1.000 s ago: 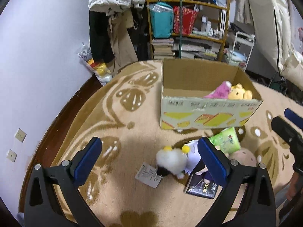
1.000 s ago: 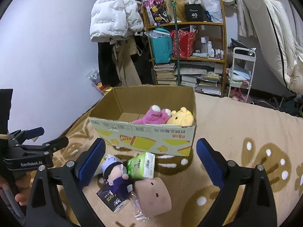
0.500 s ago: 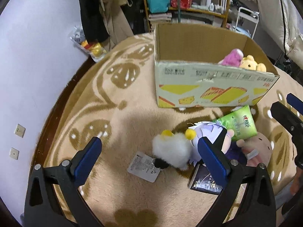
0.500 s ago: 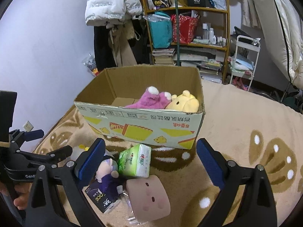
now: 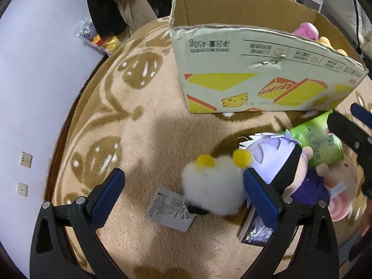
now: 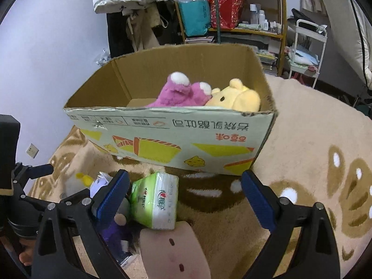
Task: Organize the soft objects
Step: 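Grasp the white fluffy plush with the left tool while the right tool grasps the green packet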
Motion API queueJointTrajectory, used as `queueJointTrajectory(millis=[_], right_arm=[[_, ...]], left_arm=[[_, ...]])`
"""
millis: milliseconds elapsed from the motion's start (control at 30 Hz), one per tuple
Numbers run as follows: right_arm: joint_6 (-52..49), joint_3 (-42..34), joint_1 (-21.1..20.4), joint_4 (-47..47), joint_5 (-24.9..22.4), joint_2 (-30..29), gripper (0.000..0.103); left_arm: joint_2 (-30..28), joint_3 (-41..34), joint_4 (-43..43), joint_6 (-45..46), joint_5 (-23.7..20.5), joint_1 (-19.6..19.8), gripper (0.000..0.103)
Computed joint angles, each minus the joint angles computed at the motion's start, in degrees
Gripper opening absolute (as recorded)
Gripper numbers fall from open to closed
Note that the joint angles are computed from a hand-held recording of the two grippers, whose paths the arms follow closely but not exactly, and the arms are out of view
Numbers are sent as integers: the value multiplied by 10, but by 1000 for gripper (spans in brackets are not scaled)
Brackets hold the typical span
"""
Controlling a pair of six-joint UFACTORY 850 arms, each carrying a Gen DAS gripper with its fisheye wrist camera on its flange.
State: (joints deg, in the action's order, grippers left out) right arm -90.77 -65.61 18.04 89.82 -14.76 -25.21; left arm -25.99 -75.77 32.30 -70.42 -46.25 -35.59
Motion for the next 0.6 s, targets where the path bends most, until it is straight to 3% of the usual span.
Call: queueJointTrajectory(millis=[67,200,267,333,467,600], right_arm=[[19,-3,0,-19,-9,-6,100],[106,-20,2,-117,-35,-21,83],[131,-24,2,-141,-46,-26,69],[152,-30,3,-169,-57,-32,46],[151,-29,6,-173,-58,-29,42],[143,-26,8,-171,-55,-25,40]], left_arm=[[0,3,-14,5,9,7,100],[-4,7,-53,27,22,20,100],[-7,6,-65,36,24,23,100],[-7,9,-70,36,34,25,100],[-3,17,-79,37,52,31,96],[6,31,-114,76,100,41,71]])
